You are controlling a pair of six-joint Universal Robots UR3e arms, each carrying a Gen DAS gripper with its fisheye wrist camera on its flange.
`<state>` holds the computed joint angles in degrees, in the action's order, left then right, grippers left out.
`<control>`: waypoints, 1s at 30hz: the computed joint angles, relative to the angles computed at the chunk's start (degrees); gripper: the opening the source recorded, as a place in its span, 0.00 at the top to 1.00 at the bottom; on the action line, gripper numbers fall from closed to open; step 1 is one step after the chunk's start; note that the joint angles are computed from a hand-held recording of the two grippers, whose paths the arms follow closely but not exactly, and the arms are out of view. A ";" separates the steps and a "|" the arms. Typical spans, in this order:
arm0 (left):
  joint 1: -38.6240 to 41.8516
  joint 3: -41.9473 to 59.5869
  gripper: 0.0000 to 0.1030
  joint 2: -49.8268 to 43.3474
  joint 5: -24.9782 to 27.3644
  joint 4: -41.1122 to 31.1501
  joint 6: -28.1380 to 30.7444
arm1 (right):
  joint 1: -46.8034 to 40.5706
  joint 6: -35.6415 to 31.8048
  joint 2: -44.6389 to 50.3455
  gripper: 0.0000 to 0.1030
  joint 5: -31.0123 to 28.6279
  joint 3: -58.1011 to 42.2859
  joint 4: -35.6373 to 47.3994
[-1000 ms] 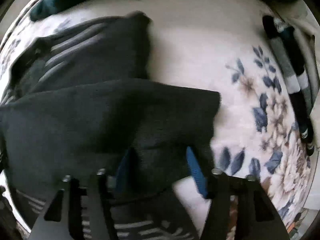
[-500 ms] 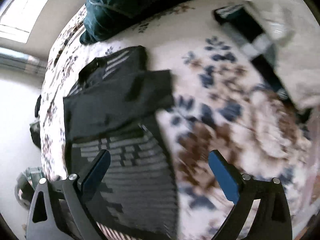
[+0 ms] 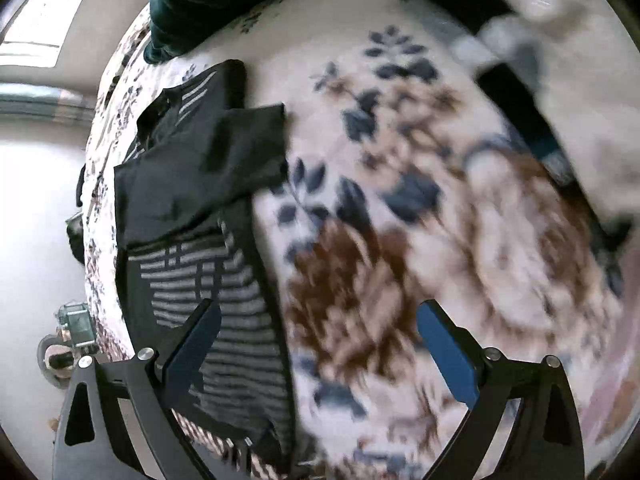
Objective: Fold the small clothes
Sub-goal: 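Grasp the striped sleeve cuff with the left gripper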
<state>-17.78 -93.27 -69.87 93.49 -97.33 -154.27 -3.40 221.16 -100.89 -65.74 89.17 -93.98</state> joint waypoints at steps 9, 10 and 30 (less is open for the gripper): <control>14.98 5.91 0.96 -1.07 -6.92 -5.66 9.22 | -1.07 2.30 27.05 0.03 4.36 -8.08 -20.25; 15.97 6.57 0.96 -1.00 -7.46 -6.64 9.64 | -0.54 2.78 29.88 0.03 1.10 -11.73 -19.14; 33.09 25.51 0.96 -11.84 -13.45 -16.85 19.13 | 1.09 4.33 58.29 0.83 12.22 -37.72 -30.17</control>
<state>15.31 -67.77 -81.71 80.04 -114.18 -135.14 -2.31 225.49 -42.60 -53.52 51.46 -124.15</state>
